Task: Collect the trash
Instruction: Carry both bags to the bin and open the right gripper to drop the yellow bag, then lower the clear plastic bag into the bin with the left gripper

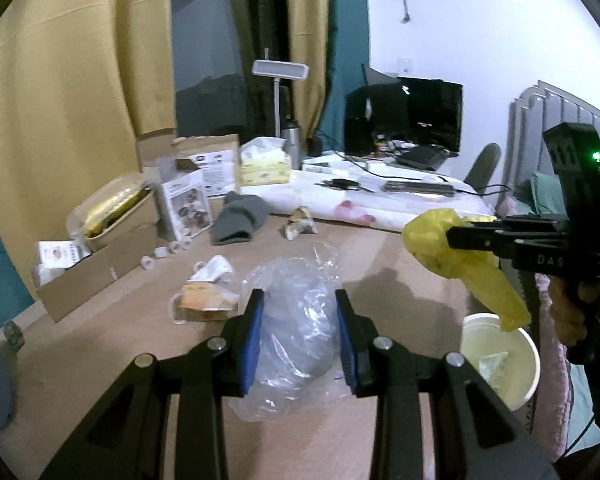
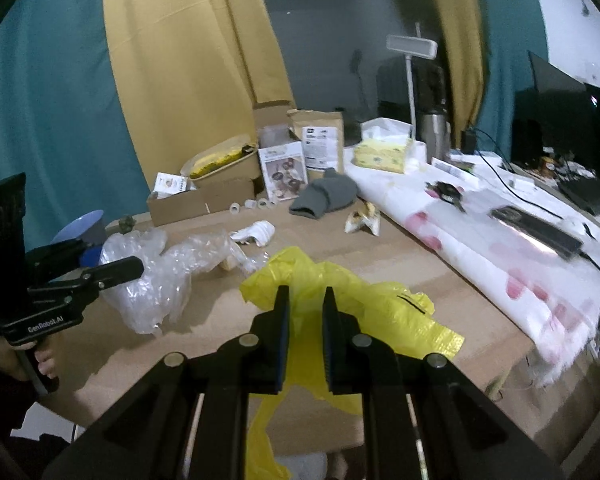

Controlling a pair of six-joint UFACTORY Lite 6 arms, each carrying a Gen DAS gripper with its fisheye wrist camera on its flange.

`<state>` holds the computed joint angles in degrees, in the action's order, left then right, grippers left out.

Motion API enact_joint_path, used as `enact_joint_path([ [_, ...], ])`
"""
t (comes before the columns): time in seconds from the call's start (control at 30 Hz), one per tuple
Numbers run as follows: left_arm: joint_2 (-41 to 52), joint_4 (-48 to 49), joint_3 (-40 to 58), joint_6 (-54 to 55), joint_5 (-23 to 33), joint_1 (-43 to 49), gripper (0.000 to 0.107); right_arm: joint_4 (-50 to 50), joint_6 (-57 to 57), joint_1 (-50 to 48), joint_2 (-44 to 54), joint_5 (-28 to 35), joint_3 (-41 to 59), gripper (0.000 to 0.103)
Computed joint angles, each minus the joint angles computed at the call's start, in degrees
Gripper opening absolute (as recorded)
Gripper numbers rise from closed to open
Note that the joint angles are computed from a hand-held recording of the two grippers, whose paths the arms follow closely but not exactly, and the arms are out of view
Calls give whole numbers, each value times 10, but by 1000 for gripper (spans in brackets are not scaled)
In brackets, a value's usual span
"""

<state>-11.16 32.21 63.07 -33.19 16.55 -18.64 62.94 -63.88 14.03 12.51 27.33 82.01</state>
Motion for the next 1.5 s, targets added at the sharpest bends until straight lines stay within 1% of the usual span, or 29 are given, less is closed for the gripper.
enact_joint_path([
  [0.07,5,42,2,-49,5,-26,33,51,-49,-34,-25,27,-39,13],
  [0.17,25,107,15,-126,20,-70,33,90,-94,-79,-63,49,-93,13],
  [0.23,41,127,26,-155,26,-94,33,107,-115,-108,-80,66,-118,13],
  [0.33,72,156,49,-195,34,-132,33,129,-143,-169,-108,109,-164,13],
  [0.4,97,170,69,-213,38,-155,33,134,-158,-211,-117,140,-189,14],
  [0.57,166,172,130,-218,45,-202,33,129,-183,-300,-110,178,-229,17],
  [0.6,178,169,142,-214,47,-209,33,127,-186,-315,-104,186,-233,18],
  [0.67,205,161,168,-202,52,-225,33,119,-190,-342,-88,200,-236,25],
  [0.73,235,159,199,-195,59,-243,33,114,-194,-361,-66,214,-233,45],
  [0.8,264,154,225,-188,63,-254,33,109,-200,-378,-45,232,-225,56],
  [0.83,278,144,240,-179,66,-258,33,103,-199,-382,-36,235,-219,58],
  [1.03,354,79,319,-109,74,-280,33,93,-210,-408,-8,246,-198,59],
  [1.2,424,0,398,-21,89,-292,33,96,-207,-441,20,249,-179,59],
  [1.4,530,-119,528,115,123,-300,35,91,-204,-479,44,244,-172,59],
  [1.5,599,-171,623,169,165,-303,35,91,-212,-497,51,240,-177,59],
])
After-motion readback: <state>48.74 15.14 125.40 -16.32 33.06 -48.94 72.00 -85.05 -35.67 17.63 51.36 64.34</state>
